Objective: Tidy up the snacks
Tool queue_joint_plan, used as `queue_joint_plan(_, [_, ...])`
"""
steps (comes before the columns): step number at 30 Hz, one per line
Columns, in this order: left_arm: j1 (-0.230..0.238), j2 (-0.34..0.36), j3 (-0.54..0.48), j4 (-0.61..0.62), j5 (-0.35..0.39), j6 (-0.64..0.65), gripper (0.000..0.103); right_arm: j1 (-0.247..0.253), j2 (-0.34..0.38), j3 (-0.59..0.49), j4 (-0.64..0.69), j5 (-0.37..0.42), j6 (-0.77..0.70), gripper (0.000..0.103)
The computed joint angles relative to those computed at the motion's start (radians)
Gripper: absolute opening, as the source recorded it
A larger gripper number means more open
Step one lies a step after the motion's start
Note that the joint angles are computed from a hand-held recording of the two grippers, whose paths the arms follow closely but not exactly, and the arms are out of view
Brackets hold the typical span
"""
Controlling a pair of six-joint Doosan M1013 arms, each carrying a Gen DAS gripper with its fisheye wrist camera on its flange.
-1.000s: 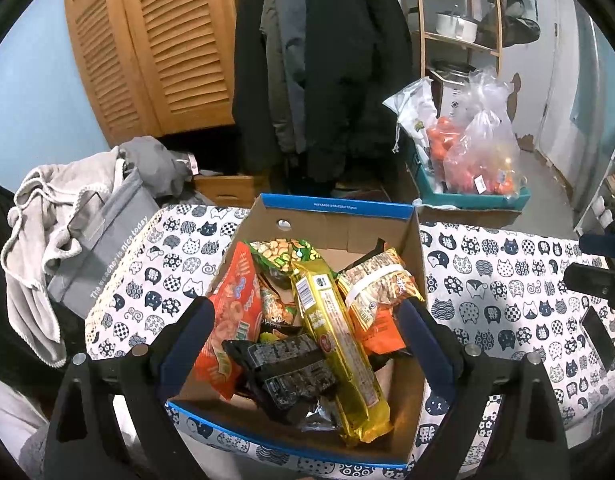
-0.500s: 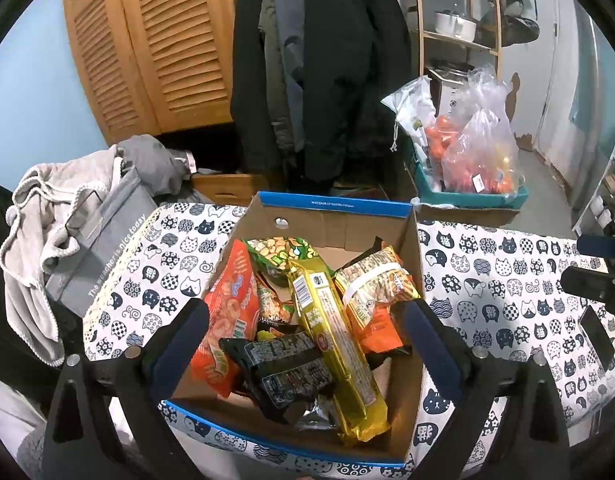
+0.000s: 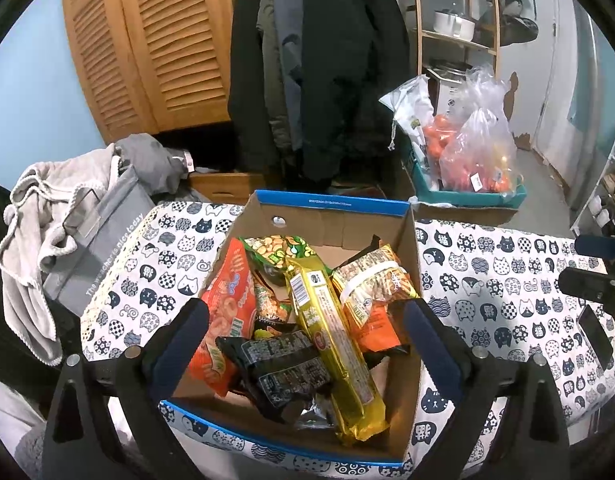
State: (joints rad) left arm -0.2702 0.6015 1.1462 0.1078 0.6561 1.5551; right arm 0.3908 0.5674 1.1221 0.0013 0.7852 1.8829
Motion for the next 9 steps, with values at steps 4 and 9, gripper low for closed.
queue_joint_plan(4, [0.000,-0.001,0.004,-0.012,-0.004,0.010,0.099,0.000,0.000,0.001,-0.001,-0.001,0.000,0.077])
queue_joint_plan(9, [0.002,-0.001,0.003,-0.025,-0.001,0.019,0.099,0.001,-0.001,0.005,-0.002,-0.001,0.001,0.077])
